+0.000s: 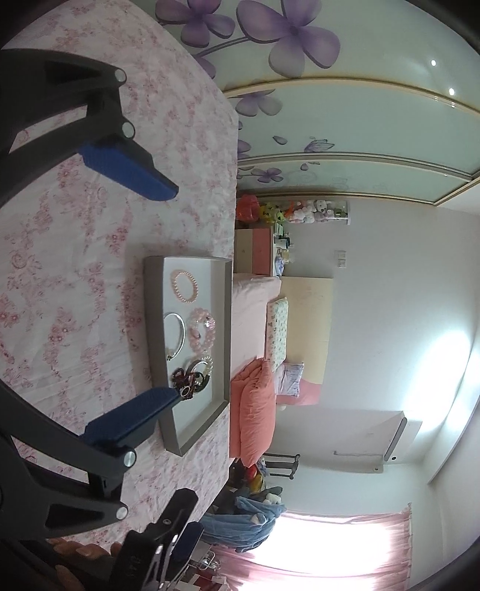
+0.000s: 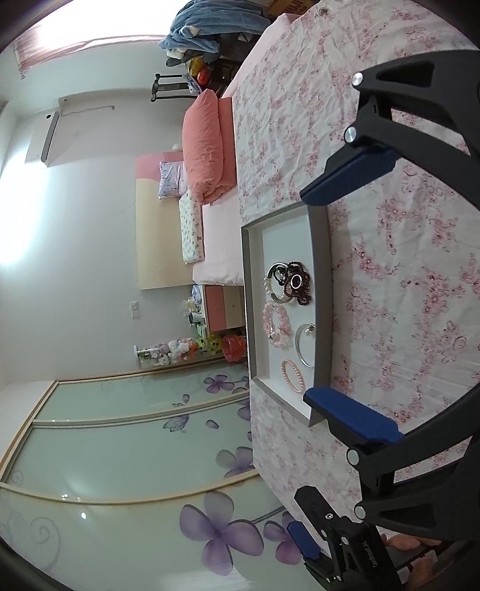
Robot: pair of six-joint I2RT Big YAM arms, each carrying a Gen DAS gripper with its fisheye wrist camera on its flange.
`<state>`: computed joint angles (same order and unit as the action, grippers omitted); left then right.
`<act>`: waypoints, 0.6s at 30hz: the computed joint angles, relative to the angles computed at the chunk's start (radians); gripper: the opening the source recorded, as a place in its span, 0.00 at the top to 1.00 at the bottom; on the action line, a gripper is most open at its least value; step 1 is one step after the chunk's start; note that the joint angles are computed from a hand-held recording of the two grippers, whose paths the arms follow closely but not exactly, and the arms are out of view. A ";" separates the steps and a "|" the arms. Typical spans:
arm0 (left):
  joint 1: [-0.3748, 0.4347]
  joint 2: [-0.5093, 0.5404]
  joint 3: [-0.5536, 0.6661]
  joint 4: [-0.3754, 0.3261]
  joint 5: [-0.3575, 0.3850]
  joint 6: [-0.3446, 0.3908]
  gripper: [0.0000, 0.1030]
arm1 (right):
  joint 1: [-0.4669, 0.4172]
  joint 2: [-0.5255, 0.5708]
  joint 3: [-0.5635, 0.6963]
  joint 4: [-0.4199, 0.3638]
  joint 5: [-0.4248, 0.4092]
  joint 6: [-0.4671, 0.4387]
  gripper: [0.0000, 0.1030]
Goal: Organize jewelry
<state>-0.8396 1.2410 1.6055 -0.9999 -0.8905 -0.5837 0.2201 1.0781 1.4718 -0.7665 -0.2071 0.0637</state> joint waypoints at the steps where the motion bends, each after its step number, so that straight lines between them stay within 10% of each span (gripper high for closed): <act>1: -0.003 0.001 0.000 -0.003 -0.001 -0.005 0.04 | 0.004 -0.007 -0.009 0.006 0.006 -0.003 0.02; 18: -0.020 0.015 0.009 -0.036 -0.021 -0.022 0.04 | 0.008 -0.031 -0.047 0.020 0.025 -0.004 0.02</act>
<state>-0.8597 1.2565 1.6150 -1.0355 -0.9117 -0.6054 0.2285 1.0471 1.4248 -0.7469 -0.1824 0.0593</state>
